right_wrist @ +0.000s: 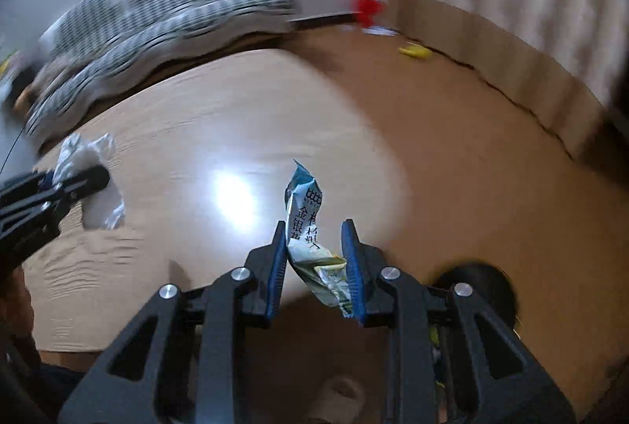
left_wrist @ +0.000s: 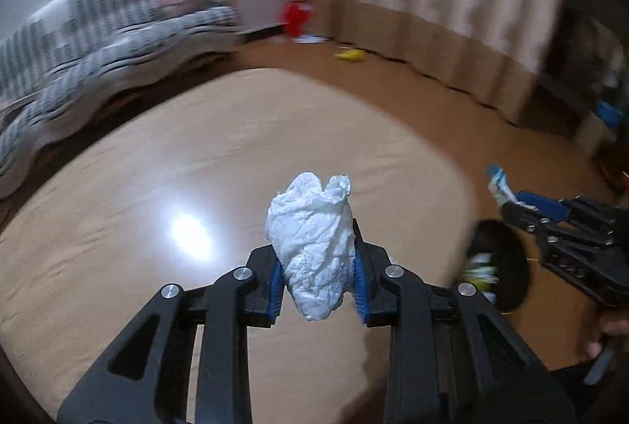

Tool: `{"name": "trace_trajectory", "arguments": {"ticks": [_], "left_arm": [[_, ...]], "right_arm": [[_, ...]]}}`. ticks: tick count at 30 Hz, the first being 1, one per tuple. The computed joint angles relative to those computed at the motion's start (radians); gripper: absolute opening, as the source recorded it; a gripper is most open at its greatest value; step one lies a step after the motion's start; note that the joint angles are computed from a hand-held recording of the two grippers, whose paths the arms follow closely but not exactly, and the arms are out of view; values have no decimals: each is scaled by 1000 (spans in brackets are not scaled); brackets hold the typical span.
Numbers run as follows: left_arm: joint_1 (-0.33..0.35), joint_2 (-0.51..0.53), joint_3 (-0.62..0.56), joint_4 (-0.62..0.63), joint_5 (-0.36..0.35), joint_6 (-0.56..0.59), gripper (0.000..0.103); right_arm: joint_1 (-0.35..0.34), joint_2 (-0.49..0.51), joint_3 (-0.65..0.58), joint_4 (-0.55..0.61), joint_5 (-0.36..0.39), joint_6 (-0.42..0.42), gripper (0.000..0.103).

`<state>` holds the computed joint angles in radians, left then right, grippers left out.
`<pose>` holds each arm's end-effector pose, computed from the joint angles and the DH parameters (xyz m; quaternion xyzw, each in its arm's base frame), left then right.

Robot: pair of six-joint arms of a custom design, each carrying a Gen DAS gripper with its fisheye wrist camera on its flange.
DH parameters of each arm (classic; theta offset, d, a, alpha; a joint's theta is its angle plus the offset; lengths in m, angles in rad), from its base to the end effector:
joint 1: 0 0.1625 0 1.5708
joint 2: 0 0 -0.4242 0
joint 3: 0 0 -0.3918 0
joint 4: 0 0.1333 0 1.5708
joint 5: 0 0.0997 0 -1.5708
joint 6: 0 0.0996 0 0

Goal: Collect trash
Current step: 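Carry tissue and snack wrapper over the black bin and open both tools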

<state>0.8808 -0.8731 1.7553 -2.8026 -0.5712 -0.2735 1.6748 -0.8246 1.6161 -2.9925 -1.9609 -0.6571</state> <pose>-0.2359 -0.6269 0.1686 0.0971 0.8629 -0.3539 0.3475 0.1674 -0.6845 0.1796 0.2907 -0.8883 0.2422 0.2603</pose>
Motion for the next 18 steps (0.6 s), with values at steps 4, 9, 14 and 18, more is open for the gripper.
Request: {"name": "trace_trajectory", "arguments": {"ticks": [4,9,14,18], "left_arm": [[-5,204,-201,1,-154,73,28],[8,434,-425,36,-293,143,28],[43,590,-599,127,-360,200,28],[66,653,-680,178,-378,214,28]], "right_arm": [[-120,-75,-4,-3,-27,75,28],[-244,-98,-76,89,-39,180,28],[-315,-75,-173,212,-56,240,28],[-333,-51,-229,281,-53,272,28]]}}
